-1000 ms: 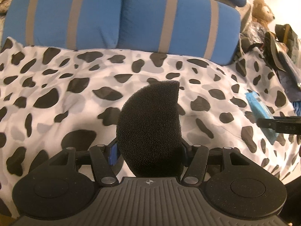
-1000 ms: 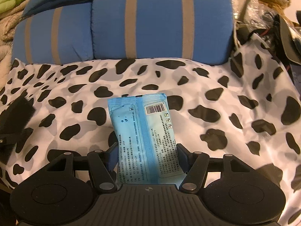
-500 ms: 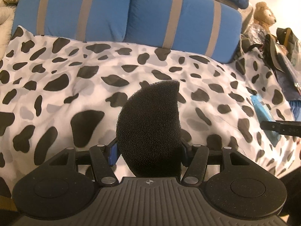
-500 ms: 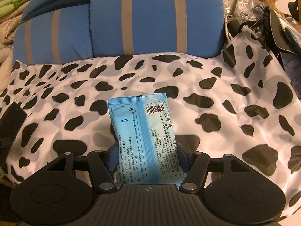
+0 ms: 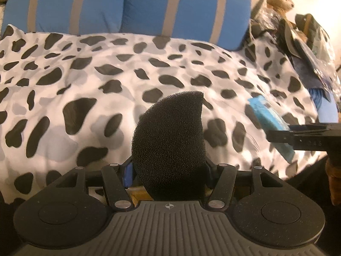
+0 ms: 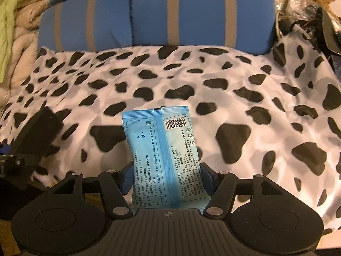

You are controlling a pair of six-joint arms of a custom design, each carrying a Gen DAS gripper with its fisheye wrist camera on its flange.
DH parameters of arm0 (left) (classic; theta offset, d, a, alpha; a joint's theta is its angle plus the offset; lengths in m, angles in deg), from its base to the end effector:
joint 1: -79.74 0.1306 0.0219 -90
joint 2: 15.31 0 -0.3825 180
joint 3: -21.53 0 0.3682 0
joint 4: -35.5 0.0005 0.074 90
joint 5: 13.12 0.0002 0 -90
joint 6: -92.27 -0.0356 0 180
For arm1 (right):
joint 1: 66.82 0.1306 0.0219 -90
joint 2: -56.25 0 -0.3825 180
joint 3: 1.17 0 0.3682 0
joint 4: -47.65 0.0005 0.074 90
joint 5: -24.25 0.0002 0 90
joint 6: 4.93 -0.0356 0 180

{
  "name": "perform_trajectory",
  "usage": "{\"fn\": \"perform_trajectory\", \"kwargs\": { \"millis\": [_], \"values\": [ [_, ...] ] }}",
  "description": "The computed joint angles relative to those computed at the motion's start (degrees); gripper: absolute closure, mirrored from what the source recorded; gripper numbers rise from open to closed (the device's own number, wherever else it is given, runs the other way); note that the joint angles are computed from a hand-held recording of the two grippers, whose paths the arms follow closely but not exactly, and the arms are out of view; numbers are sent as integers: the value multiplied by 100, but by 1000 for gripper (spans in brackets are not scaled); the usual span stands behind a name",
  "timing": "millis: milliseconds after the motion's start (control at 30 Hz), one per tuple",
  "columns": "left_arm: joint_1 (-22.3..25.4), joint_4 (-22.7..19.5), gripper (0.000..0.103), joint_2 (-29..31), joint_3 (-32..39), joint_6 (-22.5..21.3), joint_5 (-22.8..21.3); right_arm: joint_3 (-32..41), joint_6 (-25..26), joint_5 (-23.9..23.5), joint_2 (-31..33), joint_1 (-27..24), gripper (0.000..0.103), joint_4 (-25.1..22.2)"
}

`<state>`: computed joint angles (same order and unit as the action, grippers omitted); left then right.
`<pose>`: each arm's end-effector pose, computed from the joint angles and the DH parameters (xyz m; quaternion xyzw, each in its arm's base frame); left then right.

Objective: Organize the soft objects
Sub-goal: 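Lift the sponge and blue packet with both grippers toward the cardboard box, then lower the sponge and packet into the box and open both grippers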

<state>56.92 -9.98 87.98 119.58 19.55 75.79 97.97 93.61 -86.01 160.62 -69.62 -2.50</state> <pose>0.5031 -0.2115 0.3843 0.0423 0.9408 -0.1068 0.3188 0.5443 -0.0148 0.3791 -0.0993 0.9360 0.1382 0.3081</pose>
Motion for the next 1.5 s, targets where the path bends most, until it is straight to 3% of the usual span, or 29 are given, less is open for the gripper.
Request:
{"fn": "perform_trajectory", "kwargs": {
  "millis": [500,1067,1500],
  "values": [
    [-284,-946,44,124,108,-154,199,-457,514,167,-402,338,37,-873],
    [-410,-2005,44,432,415,8,209,-438,914,508,-280,630,36,-1944],
    [-404,-2140,44,525,514,-8,247,-352,869,540,-194,649,36,-2057]
  ]
}}
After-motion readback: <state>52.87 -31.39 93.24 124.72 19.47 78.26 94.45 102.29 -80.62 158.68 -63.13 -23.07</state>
